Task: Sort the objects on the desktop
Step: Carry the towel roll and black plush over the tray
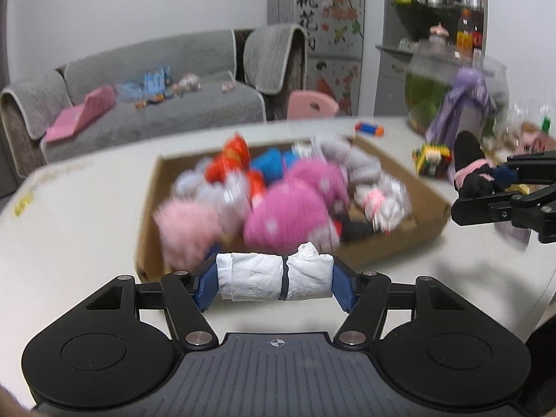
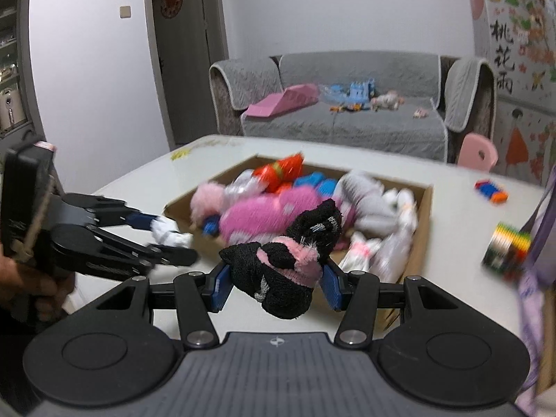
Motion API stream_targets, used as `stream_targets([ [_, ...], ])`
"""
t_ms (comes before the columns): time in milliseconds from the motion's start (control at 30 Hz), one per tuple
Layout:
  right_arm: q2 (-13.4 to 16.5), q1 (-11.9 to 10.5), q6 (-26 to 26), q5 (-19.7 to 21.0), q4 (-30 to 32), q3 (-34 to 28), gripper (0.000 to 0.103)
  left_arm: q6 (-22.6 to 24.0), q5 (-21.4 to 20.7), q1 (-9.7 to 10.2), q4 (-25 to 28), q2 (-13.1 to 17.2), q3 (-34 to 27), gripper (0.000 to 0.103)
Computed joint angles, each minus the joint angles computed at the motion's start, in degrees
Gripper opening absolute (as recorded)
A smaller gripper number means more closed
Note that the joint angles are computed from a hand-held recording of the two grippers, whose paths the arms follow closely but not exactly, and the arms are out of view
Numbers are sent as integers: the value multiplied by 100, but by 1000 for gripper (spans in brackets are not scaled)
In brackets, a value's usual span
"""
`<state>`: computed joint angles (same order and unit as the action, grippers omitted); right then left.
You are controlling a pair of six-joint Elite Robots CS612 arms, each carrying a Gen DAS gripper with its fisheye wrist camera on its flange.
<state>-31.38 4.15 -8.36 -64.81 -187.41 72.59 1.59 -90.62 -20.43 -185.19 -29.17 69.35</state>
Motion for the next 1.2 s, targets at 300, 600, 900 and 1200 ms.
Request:
stream_targets([
  [300,103,-83,-140,33,344,-630,49,179,-46,97,208,71,-682,70],
  [600,487,-65,-268,-86,1050,-1632,49,290,-274,71,970,519,-1821,70],
  [900,819,-84,-431,-191,1736,-2295,49,400,-476,64,1690,994,-2779,70],
  [1200,1014,-131,-373,-44,2252,-2658,49,478,-635,102,2168,1269,-3238,70],
])
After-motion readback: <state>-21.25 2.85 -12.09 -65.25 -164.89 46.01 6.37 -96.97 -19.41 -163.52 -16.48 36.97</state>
